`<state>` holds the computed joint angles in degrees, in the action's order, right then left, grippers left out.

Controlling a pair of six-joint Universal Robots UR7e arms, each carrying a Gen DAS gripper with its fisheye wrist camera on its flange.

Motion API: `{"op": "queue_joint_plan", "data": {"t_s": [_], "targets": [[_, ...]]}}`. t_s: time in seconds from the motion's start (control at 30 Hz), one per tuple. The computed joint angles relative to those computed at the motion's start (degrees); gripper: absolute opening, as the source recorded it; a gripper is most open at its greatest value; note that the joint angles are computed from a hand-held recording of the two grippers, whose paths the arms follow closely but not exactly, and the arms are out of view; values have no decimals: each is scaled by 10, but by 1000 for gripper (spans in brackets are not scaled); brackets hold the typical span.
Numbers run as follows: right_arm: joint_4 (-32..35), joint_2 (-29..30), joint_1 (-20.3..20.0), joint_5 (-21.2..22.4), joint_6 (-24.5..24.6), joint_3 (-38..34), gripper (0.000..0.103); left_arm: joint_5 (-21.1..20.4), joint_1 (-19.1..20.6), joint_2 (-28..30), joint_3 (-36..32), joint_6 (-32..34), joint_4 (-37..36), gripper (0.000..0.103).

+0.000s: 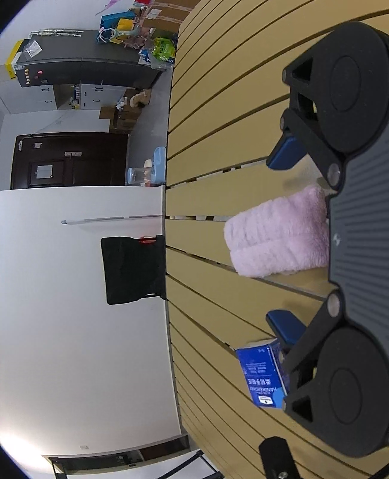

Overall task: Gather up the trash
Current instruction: 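Grasp the pink fuzzy plush with the right tool while the left grasps the blue tissue box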

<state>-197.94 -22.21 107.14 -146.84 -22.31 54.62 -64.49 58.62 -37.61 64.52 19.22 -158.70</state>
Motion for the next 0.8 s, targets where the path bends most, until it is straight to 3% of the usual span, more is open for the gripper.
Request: {"op": "queue_joint_plan", "data": {"t_s": [0.17, 0.33, 0.53, 0.8], "targets": [[19, 4, -3, -7, 0, -6, 69, -1, 0, -1, 0, -4, 1, 103], [19, 1, -9, 1, 32, -3, 57, 0, 0, 2, -6, -7, 6, 103], [2, -17, -14, 25, 56, 32, 47, 1, -1, 3, -4, -13, 7, 103], [-81, -43, -17, 66, 61, 89, 34, 0, -1, 6, 2, -9, -5, 103]]}}
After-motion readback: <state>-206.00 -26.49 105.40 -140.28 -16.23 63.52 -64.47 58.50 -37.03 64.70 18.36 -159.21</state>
